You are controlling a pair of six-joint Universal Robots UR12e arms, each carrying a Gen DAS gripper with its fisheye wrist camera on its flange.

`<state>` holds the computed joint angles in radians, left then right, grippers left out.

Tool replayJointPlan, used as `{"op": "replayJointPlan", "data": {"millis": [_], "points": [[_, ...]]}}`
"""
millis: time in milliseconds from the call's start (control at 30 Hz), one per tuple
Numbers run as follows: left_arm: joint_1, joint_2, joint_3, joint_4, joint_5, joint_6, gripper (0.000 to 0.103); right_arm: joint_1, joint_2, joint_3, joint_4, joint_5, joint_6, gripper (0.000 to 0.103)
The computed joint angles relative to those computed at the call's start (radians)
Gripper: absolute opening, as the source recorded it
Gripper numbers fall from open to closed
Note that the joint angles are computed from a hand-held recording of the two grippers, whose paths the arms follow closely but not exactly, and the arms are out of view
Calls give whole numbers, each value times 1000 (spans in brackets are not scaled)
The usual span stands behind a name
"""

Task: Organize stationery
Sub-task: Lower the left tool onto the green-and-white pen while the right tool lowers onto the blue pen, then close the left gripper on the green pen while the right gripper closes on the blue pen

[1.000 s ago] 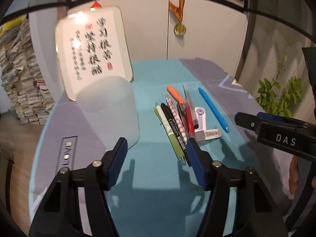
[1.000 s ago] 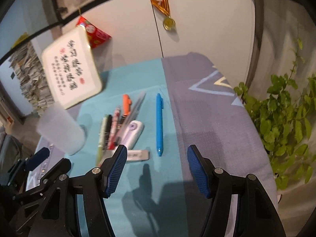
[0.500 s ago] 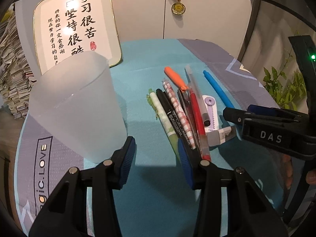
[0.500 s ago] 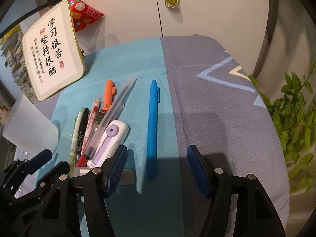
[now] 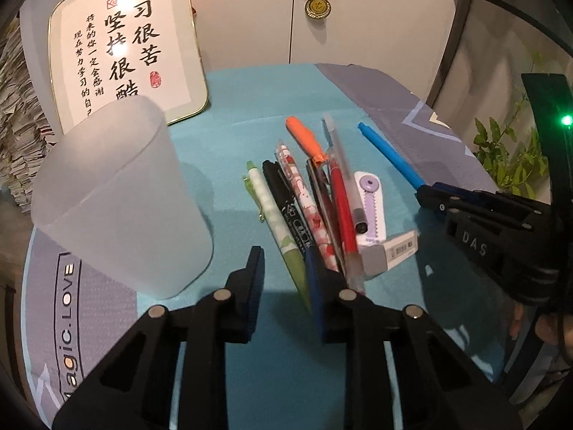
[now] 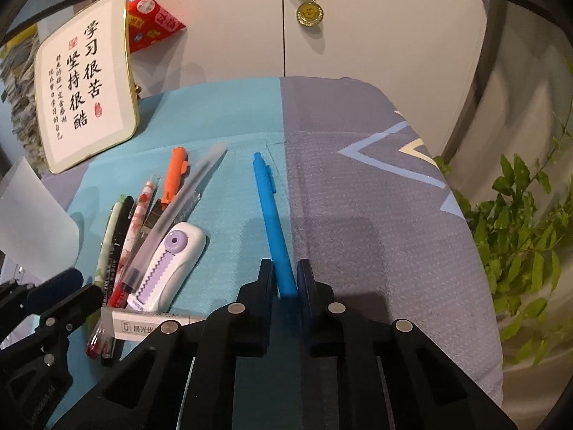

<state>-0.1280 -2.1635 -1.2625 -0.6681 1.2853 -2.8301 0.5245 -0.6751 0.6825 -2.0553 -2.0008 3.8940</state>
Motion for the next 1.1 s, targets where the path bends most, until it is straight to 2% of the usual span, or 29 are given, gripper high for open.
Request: {"op": "replayJointPlan", "data": {"millis": [167, 300, 400, 533, 600, 667, 733, 800, 900, 1100], "points": [[1, 7, -13, 10, 19, -3, 24, -11, -34, 75, -101, 62, 29, 14], [-2, -1, 4, -21, 13, -4, 23, -20, -43, 97, -142, 102, 3, 16], [-3, -18, 34, -63, -5, -17, 25, -17, -21, 58, -112, 85, -54, 18], [-8, -26, 39, -42, 0, 3, 20, -2, 20, -26, -28, 25, -118, 18], [-5, -23, 36, -51, -14, 12, 15, -4, 17, -21, -40, 44, -123, 11], [1, -16, 36, -87, -39, 25, 10, -11, -8, 23, -76, 94, -108, 11], [6, 1, 13, -89, -38, 49, 9, -23, -46, 92, -141, 189, -73, 11], [15, 20, -17, -86, -44, 71, 9, -25, -75, 140, -174, 233, -55, 11], [34, 50, -54, -112, -69, 95, 8, -17, -116, 199, -190, 252, -40, 11], [61, 125, -153, -122, -73, 163, 8, 9, -188, 302, -151, 256, -3, 11]]}}
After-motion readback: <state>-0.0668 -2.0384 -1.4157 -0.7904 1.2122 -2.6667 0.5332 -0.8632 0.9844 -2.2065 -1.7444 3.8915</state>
